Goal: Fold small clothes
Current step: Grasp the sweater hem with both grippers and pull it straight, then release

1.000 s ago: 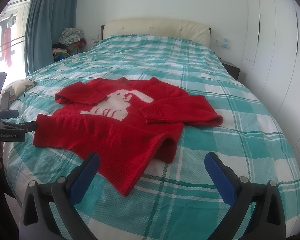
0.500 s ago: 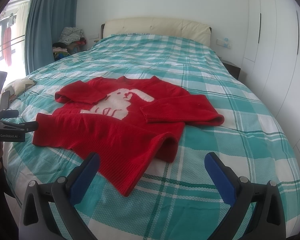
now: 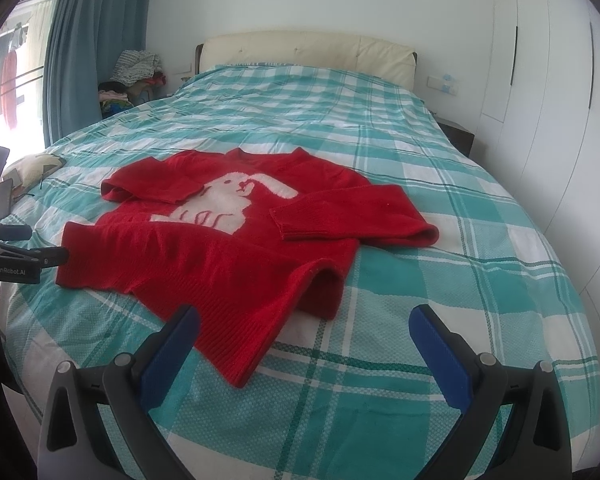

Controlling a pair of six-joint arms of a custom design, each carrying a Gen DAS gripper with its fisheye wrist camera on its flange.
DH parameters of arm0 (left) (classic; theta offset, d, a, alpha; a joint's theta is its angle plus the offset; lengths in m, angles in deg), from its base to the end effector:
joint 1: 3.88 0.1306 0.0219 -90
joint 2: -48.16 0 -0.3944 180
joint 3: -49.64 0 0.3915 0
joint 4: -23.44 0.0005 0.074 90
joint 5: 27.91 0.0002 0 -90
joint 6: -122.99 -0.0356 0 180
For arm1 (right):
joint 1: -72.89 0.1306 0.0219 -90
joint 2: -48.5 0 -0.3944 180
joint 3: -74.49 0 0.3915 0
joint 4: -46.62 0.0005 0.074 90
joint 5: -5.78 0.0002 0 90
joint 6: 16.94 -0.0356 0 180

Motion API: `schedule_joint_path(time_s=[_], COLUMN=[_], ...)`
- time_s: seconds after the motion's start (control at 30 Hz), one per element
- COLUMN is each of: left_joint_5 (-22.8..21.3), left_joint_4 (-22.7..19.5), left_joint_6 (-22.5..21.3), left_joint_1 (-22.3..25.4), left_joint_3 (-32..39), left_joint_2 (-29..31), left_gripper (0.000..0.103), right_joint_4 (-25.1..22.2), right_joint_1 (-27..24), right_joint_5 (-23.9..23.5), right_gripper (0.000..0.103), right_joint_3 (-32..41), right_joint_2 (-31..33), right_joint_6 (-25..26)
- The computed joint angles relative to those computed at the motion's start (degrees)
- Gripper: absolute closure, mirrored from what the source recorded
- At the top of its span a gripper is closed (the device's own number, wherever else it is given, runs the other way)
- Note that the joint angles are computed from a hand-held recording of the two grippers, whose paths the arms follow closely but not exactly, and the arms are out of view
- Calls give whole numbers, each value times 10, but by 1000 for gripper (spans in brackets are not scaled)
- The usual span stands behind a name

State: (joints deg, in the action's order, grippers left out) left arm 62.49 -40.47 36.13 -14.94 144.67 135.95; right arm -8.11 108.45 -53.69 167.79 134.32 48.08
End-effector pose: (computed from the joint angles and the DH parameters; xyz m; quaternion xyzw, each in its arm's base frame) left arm 0.4465 -0.0880 0.4824 0.0672 0.9556 -0.0388 0.2842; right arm 0.3787 0.2479 0.4979 0.0127 0.9034 -0.0345 0.4273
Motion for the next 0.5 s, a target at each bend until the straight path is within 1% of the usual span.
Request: schedule_joint_path(time_s=[0.07, 0.1, 0.17, 0.23, 0.3, 0.33, 0.37, 0.4, 0.43, 0.47, 0.5], left_joint_5=[56, 76, 101, 123, 139, 138, 138, 143, 151, 166, 186], left_joint_4=[-6, -12, -25, -40, -42, -41, -40, -45, -55, -63, -72], left_joint_6=[-7, -11, -19, -9, 5, 8, 11, 11, 12, 15, 17], left_joint_1=[15, 16, 14, 11, 13, 14, 14, 16, 20, 24, 31], left_joint_3=[2, 6, 14, 30, 41, 44, 44, 50, 53, 52, 54], left_joint_2=[4, 8, 21, 41, 54, 57, 57, 62, 66, 66, 68], left_gripper=[0, 0, 1, 1, 5, 16, 38, 51, 77, 99, 99], right_joint_4=[-1, 2, 12, 21, 24, 22, 18, 18, 17, 15, 10], right_joint_1=[-9, -14, -25, -35, -46, -52, -56, -61, -63, -64, -64], right_joint_5=[-28, -52, -109, -161, -204, -224, -244, -266, -282, -291, -290], right_gripper=[0, 0, 0, 0, 0, 0, 1, 4, 21, 48, 60], right_joint_3=[-7, -10, -15, -15, -9, -2, 5, 9, 12, 14, 16], right_joint_2=[-6, -8, -9, -1, 16, 27, 38, 47, 53, 57, 59], right_joint_6=[-15, -23, -37, -52, -61, -64, -66, -66, -66, -66, -66])
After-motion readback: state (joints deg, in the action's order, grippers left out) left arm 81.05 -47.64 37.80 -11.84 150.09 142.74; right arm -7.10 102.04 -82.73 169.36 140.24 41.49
